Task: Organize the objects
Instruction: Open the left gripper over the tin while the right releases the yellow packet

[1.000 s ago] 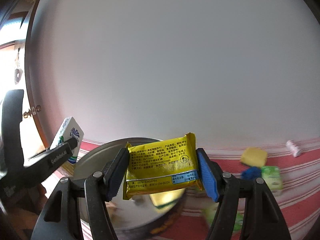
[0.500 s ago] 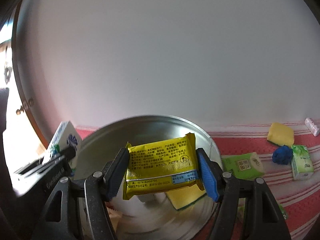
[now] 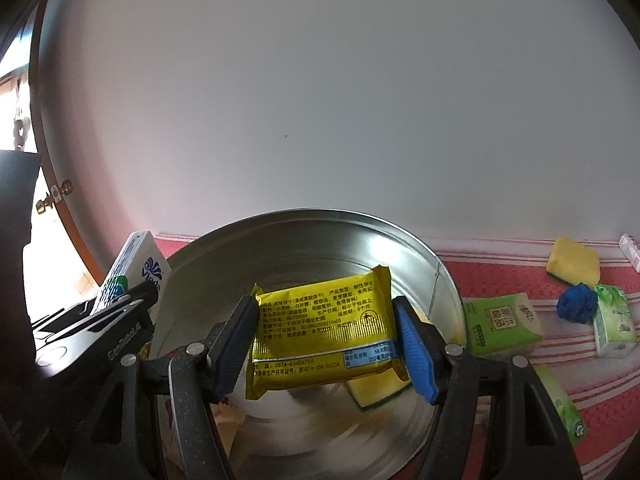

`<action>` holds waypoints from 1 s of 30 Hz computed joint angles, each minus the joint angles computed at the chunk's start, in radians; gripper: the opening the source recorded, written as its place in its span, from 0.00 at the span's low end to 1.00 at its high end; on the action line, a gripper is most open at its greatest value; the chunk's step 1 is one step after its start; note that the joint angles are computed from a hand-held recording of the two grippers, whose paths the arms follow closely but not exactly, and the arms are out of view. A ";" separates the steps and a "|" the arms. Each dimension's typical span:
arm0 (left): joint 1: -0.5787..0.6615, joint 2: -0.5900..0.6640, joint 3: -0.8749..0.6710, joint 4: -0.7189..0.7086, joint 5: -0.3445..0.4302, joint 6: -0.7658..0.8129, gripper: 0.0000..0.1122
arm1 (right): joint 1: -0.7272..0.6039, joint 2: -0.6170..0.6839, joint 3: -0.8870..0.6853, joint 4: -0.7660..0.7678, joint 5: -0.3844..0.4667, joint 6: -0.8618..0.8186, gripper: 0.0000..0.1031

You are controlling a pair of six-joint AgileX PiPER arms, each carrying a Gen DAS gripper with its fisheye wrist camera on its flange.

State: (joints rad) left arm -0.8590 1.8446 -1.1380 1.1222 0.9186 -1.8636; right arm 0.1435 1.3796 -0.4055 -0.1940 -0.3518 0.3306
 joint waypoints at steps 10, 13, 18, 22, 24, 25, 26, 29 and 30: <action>-0.009 0.005 -0.002 0.012 0.051 -0.030 0.50 | -0.074 0.085 -0.096 -0.340 0.007 0.286 0.71; -0.033 -0.017 0.020 0.057 0.095 -0.103 0.80 | -0.074 0.055 -0.070 -0.311 -0.005 0.266 0.74; -0.058 -0.052 0.060 0.119 0.102 -0.182 0.88 | -0.124 -0.027 0.017 -0.267 -0.123 0.229 0.82; -0.062 -0.052 0.065 0.143 0.107 -0.198 0.88 | -0.145 -0.062 0.064 -0.199 -0.162 0.160 0.82; -0.064 -0.054 0.070 0.154 0.104 -0.208 0.88 | -0.123 -0.007 0.037 -0.125 -0.170 0.097 0.82; -0.064 -0.054 0.070 0.158 0.103 -0.213 0.88 | -0.132 0.000 0.047 -0.116 -0.191 0.094 0.82; -0.067 -0.052 0.068 0.159 0.105 -0.215 0.88 | -0.142 0.002 0.050 -0.126 -0.193 0.102 0.82; -0.074 -0.050 0.067 0.166 0.109 -0.223 0.88 | -0.183 0.006 0.054 -0.170 -0.198 0.146 0.82; -0.076 -0.051 0.068 0.170 0.108 -0.227 0.88 | -0.192 0.010 0.052 -0.183 -0.201 0.156 0.82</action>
